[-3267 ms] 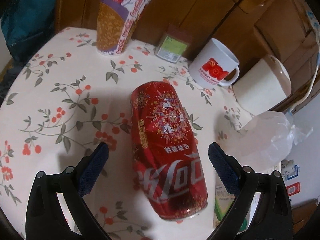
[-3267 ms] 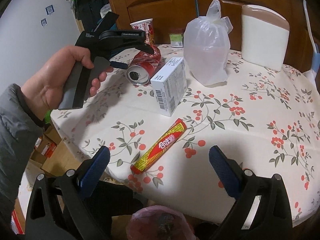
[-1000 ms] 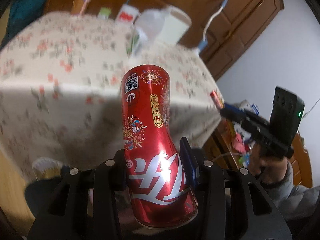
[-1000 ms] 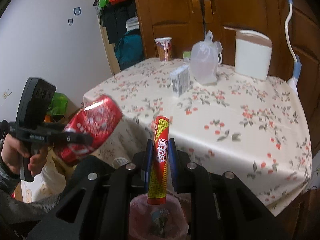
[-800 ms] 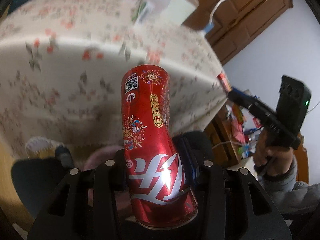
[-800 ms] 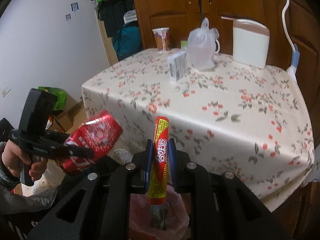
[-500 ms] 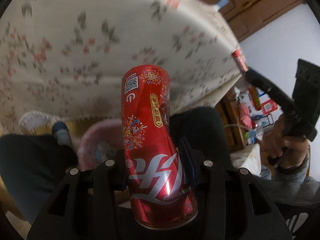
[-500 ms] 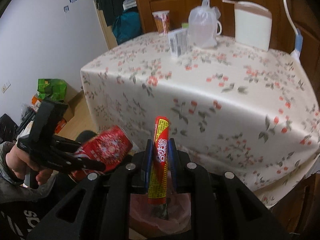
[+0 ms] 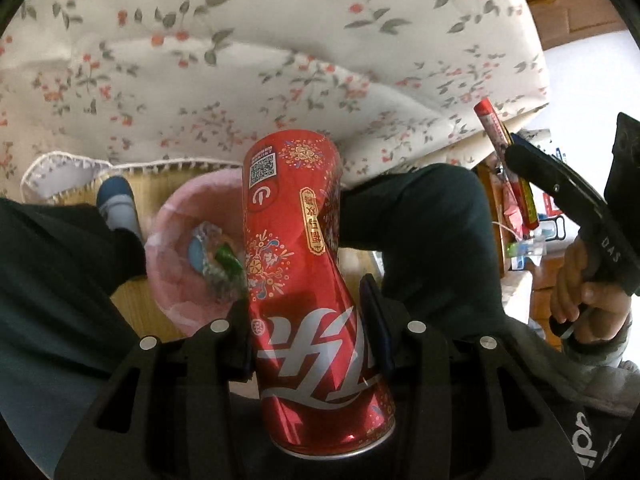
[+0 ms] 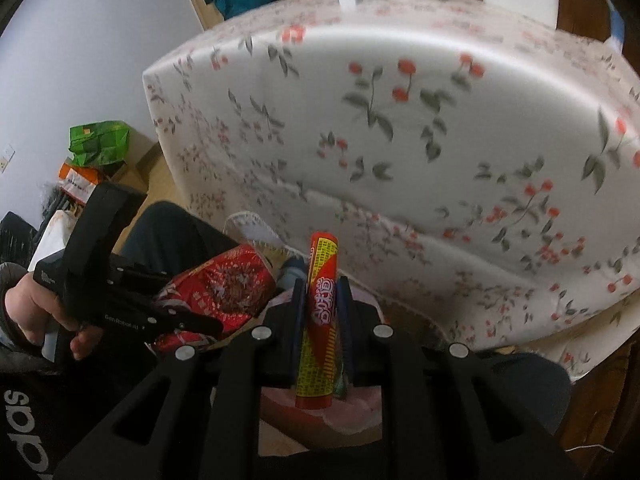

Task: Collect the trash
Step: 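Carry the red can into the pink bin with the left tool while the right tool carries the snack tube, then open the right tool to drop the snack tube into the pink bin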

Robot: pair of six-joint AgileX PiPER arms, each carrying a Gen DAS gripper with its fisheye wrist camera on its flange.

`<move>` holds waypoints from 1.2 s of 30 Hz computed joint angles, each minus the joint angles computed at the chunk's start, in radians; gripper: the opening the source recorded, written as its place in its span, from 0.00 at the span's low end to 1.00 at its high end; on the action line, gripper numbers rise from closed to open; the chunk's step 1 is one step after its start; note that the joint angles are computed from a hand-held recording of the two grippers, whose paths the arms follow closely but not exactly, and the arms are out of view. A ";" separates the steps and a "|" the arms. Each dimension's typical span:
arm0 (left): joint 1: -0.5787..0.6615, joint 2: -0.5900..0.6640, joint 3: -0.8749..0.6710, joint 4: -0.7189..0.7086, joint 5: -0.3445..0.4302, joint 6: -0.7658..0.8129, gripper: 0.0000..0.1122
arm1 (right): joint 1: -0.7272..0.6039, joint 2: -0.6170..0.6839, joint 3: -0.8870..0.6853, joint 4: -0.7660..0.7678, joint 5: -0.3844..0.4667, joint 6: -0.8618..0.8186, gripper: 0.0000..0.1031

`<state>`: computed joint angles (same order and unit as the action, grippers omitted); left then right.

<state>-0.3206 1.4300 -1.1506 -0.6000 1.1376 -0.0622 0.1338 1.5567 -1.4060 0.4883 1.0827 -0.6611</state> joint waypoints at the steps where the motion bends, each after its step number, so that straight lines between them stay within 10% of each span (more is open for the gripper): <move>1: -0.005 0.008 0.003 0.001 -0.003 -0.002 0.38 | 0.004 0.005 0.007 -0.004 -0.002 0.001 0.15; 16: -0.007 0.097 0.085 -0.058 -0.022 0.025 0.38 | 0.037 0.082 0.033 -0.063 0.021 0.032 0.15; 22: -0.011 0.091 0.092 -0.050 -0.040 0.009 0.83 | 0.067 0.139 0.042 -0.094 0.041 0.052 0.15; 36: 0.042 0.021 0.007 -0.025 0.011 -0.028 0.87 | 0.137 0.275 0.046 -0.167 0.079 0.082 0.17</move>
<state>-0.2788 1.4505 -1.1432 -0.6248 1.1488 -0.0899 0.2707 1.8321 -1.3601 0.3208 1.1616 -0.5789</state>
